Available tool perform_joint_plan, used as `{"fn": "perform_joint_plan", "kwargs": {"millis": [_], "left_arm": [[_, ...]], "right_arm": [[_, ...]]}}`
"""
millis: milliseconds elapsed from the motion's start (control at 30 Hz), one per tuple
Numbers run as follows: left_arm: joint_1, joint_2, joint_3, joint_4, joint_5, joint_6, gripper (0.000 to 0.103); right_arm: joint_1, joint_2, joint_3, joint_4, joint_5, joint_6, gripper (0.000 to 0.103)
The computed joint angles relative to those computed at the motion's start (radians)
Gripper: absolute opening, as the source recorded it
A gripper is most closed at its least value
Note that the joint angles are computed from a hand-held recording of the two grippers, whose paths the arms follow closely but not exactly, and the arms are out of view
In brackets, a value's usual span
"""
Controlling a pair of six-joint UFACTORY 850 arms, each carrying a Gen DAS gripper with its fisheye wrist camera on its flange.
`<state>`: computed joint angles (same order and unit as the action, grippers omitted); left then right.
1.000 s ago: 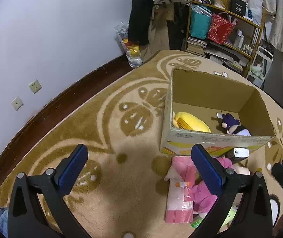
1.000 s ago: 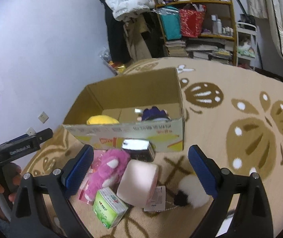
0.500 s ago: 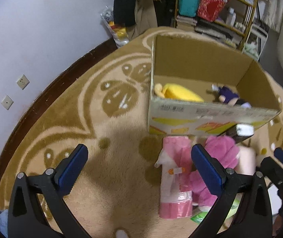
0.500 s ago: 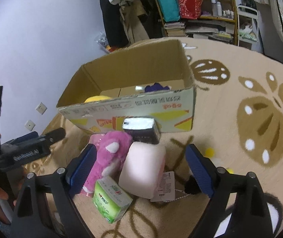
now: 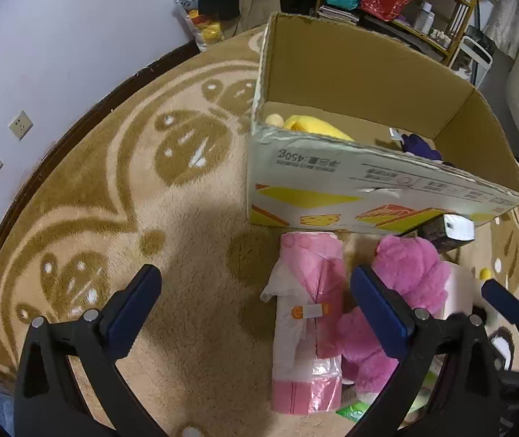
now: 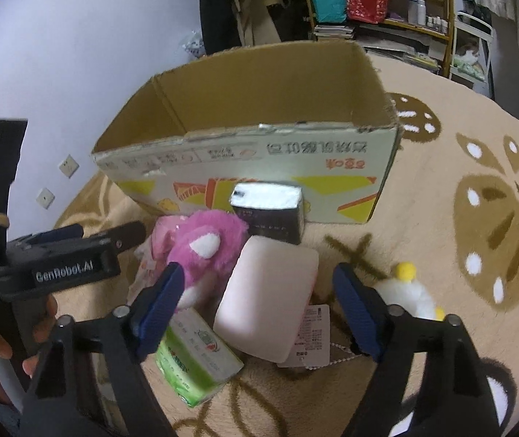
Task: Organize soft objects
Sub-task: 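Lower the right tool onto the pink-and-white roll cushion while the left tool lowers onto the pink package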
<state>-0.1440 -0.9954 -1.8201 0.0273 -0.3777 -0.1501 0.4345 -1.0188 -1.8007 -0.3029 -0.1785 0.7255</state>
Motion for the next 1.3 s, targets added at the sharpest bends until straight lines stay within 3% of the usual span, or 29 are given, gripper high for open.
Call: {"fn": "perform_joint_plan", "kwargs": {"millis": [233, 433, 567, 700, 867, 1067, 1167, 1300], "left_arm": [[-0.019, -0.017, -0.016, 0.109, -0.007, -0.066, 0.103], [-0.018, -0.06, -0.072, -0.03, -0.072, 0.07, 0.103], [-0.028, -0.084, -0.1, 0.035, -0.089, 0.021, 0.103], [-0.025, -0.117, -0.148, 0.047, -0.128, -0.018, 0.103], [-0.011, -0.169, -0.221, -0.059, -0.178, 0.031, 0.103], [-0.013, -0.191, -0.26, -0.049, -0.187, 0.027, 0.103], [-0.011, -0.191, -0.254, -0.057, -0.177, 0.032, 0.103], [-0.016, -0.184, -0.234, -0.022, -0.162, 0.009, 0.103]], "right_arm": [[0.004, -0.034, -0.049, 0.083, -0.062, -0.115, 0.086], [0.001, -0.056, -0.077, 0.072, -0.11, -0.102, 0.086], [-0.003, -0.066, -0.092, 0.076, -0.133, -0.103, 0.079], [-0.009, -0.071, -0.097, 0.113, -0.135, -0.136, 0.079], [-0.013, -0.084, -0.119, 0.153, -0.148, -0.181, 0.079], [-0.011, -0.091, -0.131, 0.167, -0.143, -0.201, 0.078], [-0.01, -0.106, -0.157, 0.185, -0.163, -0.227, 0.07], [-0.012, -0.128, -0.189, 0.22, -0.193, -0.26, 0.07]]}}
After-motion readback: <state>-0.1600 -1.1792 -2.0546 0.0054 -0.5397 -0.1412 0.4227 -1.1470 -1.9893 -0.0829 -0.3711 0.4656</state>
